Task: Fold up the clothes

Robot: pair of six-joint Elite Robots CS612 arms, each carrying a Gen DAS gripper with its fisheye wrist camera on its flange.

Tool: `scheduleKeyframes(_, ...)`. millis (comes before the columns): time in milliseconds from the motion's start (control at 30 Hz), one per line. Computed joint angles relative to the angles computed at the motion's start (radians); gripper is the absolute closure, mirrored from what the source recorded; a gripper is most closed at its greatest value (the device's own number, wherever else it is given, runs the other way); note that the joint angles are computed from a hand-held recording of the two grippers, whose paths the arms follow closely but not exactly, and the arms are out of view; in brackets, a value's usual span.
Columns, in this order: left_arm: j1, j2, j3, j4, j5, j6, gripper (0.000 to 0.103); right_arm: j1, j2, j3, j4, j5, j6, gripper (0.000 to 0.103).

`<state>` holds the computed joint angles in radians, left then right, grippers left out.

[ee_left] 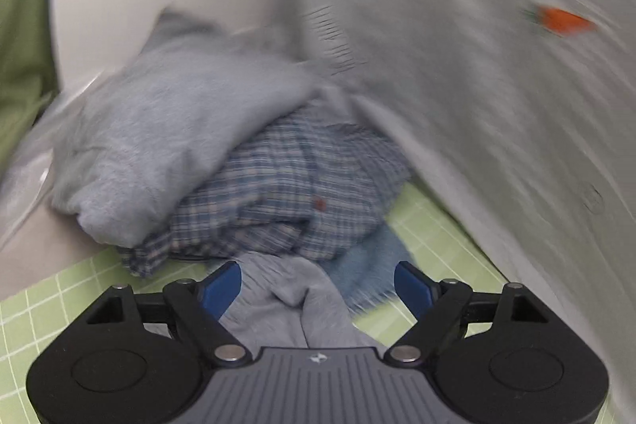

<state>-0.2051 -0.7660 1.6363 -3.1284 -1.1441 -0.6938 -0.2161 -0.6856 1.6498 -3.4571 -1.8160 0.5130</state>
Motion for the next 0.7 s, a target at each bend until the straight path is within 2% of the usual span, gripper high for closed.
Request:
scheduleKeyframes(100, -0.036, -0.018, 0.045, 0.014, -0.042, 0.111, 0.018, 0.043, -0.014, 0.048, 0.023, -0.003, -0.125, 0.018)
scheduleKeyframes(200, -0.068, -0.033, 0.084, 0.064, -0.132, 0.214, 0.018, 0.075, -0.025, 0.093, 0.07, 0.075, -0.201, 0.017)
scheduleKeyframes(367, -0.121, -0.037, 0.131, 0.098, -0.248, 0.386, 0.018, 0.13, -0.025, 0.127, 0.084, 0.146, -0.347, 0.012)
scheduleKeyframes(500, -0.15, -0.016, 0.119, 0.127, -0.295, 0.443, 0.018, 0.157, -0.02, 0.131, 0.095, 0.228, -0.432, 0.011)
scheduleKeyframes(700, -0.155, 0.025, 0.068, 0.115, -0.301, 0.481, 0.01, 0.176, 0.0, 0.093, 0.142, 0.272, -0.547, 0.006)
